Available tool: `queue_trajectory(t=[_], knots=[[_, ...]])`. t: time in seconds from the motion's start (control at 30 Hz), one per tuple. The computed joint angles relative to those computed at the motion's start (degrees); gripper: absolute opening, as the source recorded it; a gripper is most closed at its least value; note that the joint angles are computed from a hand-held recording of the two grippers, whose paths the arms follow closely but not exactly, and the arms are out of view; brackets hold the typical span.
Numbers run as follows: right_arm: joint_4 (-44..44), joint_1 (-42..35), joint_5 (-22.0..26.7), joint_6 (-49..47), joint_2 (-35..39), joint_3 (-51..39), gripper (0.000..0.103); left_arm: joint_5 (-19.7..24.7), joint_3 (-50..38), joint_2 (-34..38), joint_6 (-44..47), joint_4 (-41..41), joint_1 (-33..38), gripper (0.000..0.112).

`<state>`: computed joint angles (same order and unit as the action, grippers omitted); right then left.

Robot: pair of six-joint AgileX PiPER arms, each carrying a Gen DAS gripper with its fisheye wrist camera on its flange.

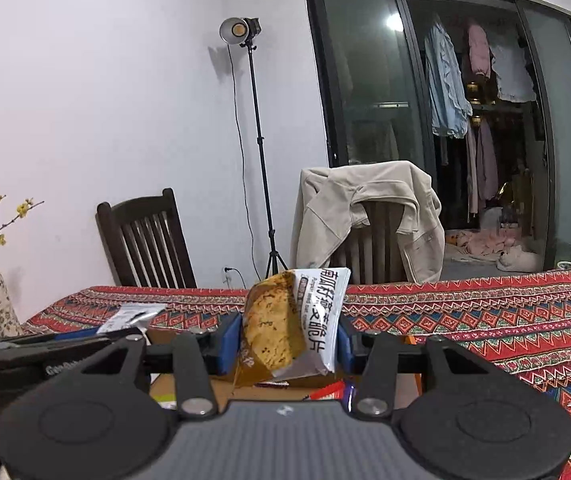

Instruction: Organize snacks

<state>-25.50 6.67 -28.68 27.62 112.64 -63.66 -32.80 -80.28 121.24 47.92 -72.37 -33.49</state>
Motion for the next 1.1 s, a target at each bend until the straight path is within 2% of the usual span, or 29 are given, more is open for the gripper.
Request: queue_trajectory(t=[0.27, 0.43, 0.5, 0.53, 0.57, 0.6, 0.63, 0.67, 0.77, 1.1], knots=[[-3.35, -0.2, 2.28, 3.65, 0.69, -1.42, 0.047, -0.53, -0.47, 0.16, 1.95, -1.46, -0.74, 0.045], [-4.5, -0.62, 2.73, 4.98, 0.75, -1.66, 0.052, -1.37, -0.01, -0.09, 0.74, -0.71, -1.11, 0.046], [-4.76, -0.86, 2.7, 5.42, 0.71, -1.62, 0.059, -2.18, 0.72, -0.36, -1.26, 0.83, -1.3, 0.054], [-5.4, -1.09, 2.47, 6.09, 0.67, -1.52, 0.062, -2.93, 1.02, -0.43, -2.01, 1.3, -1.42, 0.066], [-6.46, -1.41, 2.27, 7.14, 0.79, -1.63, 0.072, -4.16, 1.28, -0.44, -2.74, 1.57, -1.81, 0.073], [-6.28, -1.56, 2.08, 7.3, 0.68, -1.43, 0.085, -5.48, 1.55, -0.49, -3.48, 1.8, -2.09, 0.087], [-5.5, -1.62, 1.92, 6.94, 0.63, -1.23, 0.09, -7.01, 1.67, -0.45, -3.79, 1.55, -2.45, 0.097], [-4.94, -1.8, 1.45, 6.69, 0.64, -1.01, 0.093, -8.51, 1.57, -0.29, -3.79, 1.04, -2.81, 0.101], [-6.11, -2.4, 1.39, 8.72, 0.78, -1.33, 0.103, -10.22, 1.32, -0.19, -3.69, 0.18, -3.27, 0.103], [-4.47, -2.24, 2.17, 7.4, 0.69, -1.17, 0.103, -10.29, 0.61, 0.11, -2.44, -0.92, -3.41, 0.103]])
